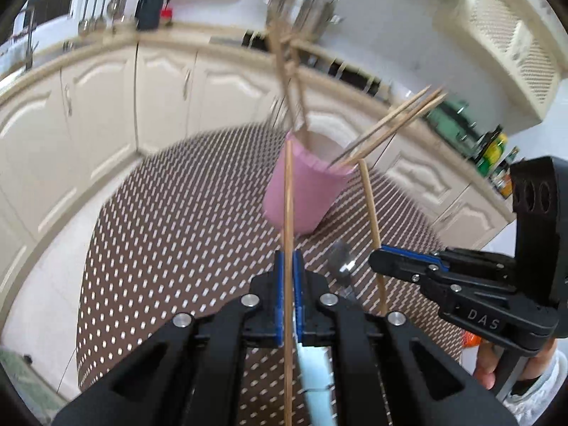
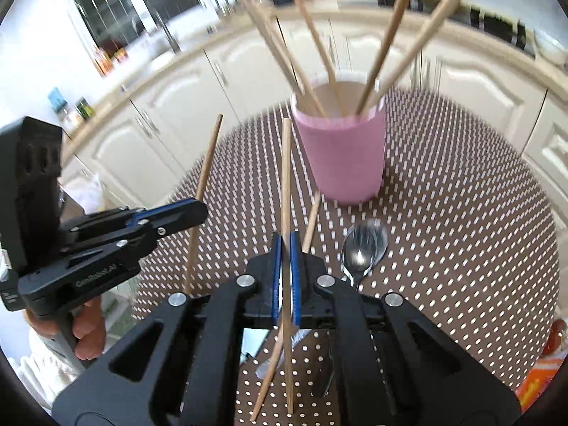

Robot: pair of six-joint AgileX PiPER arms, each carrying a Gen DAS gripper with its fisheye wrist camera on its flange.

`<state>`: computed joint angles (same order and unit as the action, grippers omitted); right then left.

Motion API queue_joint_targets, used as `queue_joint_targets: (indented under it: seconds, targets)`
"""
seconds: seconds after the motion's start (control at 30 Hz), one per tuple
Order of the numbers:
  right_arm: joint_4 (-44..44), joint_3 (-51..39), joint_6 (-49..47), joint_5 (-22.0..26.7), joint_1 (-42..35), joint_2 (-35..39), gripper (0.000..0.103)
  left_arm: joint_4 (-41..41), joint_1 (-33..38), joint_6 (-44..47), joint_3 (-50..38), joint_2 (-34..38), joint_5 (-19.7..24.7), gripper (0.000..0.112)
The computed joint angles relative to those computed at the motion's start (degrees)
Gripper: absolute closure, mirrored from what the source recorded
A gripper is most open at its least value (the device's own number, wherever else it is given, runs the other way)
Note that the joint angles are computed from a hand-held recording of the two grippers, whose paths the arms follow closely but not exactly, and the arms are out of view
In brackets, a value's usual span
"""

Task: Organize utensils
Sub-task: 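Lift both chopsticks over the pink cup and open the left gripper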

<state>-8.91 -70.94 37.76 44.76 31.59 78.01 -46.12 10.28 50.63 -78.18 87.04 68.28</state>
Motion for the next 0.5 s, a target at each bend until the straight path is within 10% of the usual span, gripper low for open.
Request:
queue_joint_targets:
  seconds: [0.5]
  targets:
    - [-29.90,2.19,22.56,-13.88,2.28,-10.08,0.098,-20.27,-6.57,6.93,0.93,-6.97,-15.23,0.107]
